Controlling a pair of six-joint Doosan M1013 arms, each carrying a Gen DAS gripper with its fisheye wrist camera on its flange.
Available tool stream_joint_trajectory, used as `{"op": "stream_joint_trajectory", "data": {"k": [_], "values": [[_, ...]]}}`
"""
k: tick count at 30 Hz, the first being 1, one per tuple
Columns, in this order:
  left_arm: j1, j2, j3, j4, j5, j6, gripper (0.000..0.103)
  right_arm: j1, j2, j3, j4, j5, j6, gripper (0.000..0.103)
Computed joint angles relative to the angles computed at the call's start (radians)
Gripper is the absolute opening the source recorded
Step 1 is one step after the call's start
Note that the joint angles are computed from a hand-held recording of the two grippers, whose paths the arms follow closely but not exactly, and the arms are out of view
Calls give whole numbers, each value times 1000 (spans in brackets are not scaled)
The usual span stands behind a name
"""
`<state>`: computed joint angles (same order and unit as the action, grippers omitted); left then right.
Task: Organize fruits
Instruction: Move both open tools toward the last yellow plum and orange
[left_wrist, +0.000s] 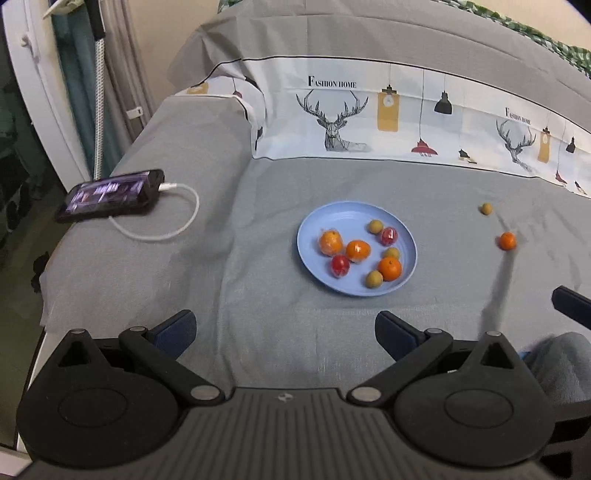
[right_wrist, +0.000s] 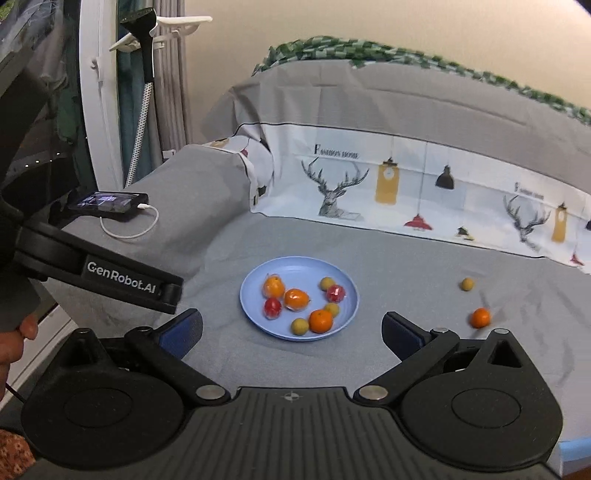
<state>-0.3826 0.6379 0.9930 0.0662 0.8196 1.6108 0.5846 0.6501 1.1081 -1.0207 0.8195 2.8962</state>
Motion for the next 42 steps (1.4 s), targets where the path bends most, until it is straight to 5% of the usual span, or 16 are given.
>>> {"op": "stream_joint_trajectory", "data": {"k": [16,28,38,42], "values": [[7,-45,67,-105,-24,93,103,51,-28,47,-113,92,38,102],[-22,-11,5,-43,-10,93,103,9,-33,63,-46,-17,-11,102],[-29,111,-202,-10,169,20,103,-60,-20,72,21,-64,34,102],[-40,203,-352,-18,291,-4,103,-100,-5,87,0,-20,113,102]]}}
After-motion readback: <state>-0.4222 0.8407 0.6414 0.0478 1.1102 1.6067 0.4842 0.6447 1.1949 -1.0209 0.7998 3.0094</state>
